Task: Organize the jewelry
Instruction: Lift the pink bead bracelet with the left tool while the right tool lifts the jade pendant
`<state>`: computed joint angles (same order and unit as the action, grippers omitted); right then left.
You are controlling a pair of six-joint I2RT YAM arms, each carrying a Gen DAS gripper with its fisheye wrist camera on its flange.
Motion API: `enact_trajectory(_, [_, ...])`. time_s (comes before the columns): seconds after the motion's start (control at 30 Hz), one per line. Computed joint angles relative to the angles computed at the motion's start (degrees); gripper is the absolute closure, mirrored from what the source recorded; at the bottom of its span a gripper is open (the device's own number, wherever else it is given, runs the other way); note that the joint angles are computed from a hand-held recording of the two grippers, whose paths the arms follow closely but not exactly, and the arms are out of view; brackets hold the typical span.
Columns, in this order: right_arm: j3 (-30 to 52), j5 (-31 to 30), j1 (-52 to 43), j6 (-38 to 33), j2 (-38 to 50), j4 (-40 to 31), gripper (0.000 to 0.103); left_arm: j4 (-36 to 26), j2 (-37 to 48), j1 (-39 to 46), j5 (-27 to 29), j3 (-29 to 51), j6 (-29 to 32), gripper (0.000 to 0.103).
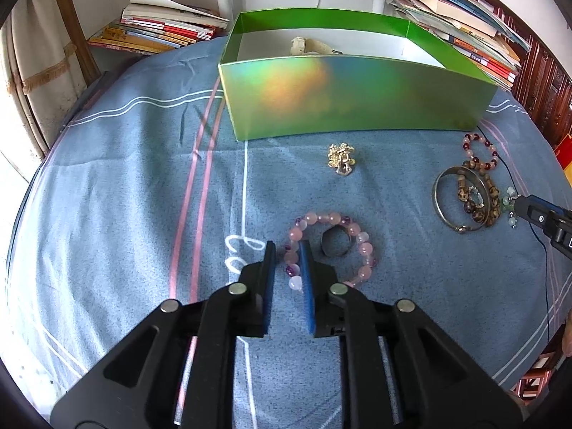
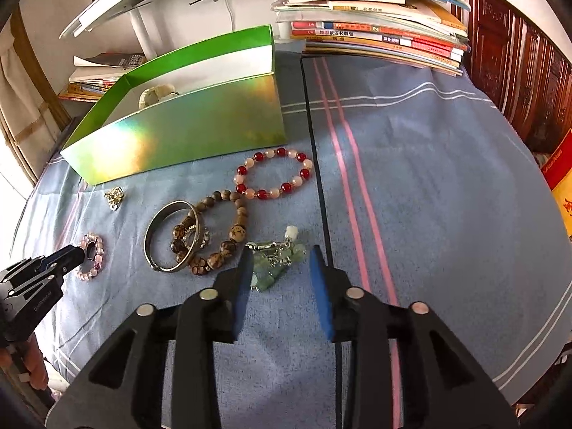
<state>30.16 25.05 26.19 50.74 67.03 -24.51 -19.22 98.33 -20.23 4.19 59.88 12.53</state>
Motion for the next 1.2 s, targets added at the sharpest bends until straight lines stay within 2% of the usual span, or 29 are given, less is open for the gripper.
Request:
enact_trajectory(0.13, [0.62, 0.10, -0.58, -0.32, 2.00, 0.80, 0.067, 0.22, -0.04, 0.40, 0.24, -0.08, -0.20, 0.080])
enact_trajectory(0.3, [1.25, 0.33, -0.51, -0.95, 4.73, 2.47, 0.068, 0.44, -0.05, 0.62, 0.83, -0.17, 0.19, 0.080])
enact_trajectory(0.37, [1.35, 0.61, -0.07, -1.35, 4.98, 2.89, 0.077, -0.13, 0.07, 0.82, 2.11, 0.11, 0.33, 0.094])
enact_trajectory(0.43, [1.42, 0.38, 0.03, -1.84, 4.90, 3.02, 0.087, -0.14, 0.11, 0.40, 1.47, 0.22, 0.51, 0.094])
enact_trajectory(0.63, [1.82, 1.06, 0.67, -1.95, 2.80, 1.79, 0.088, -1.56, -0.64, 0.34, 2.00, 1.35, 0.70, 0.095])
enact_trajectory(0.67, [2.22, 1.69, 1.10, -1.92, 2.05, 1.02, 0.090, -1.74, -1.17, 0.43, 2.27, 1.42, 0.71, 0.095])
enact_trajectory(0.7, [2.66, 2.47, 1.67, -1.90, 1.12, 0.22, 0.097, -2.03, -1.82, 0.49, 2.57, 1.66, 0.70, 0.095])
enact_trajectory(0.97, [6.03, 9.06, 4.97, -2.75, -7.58, -6.60, 0.097, -3.97, -6.71, 0.28, 4.61, 3.63, 0.50, 0.095])
enact_trajectory(1.07, [5.92, 9.87, 4.54, -2.65, -10.30, -8.65, 0.097, -4.25, -7.49, 0.24, 4.67, 3.78, 0.28, 0.095])
enact_trajectory(1.2, [5.34, 9.17, 4.02, -2.87, -9.67, -8.26, 0.097, -4.51, -7.26, 0.07, 4.66, 3.85, 0.47, 0.095])
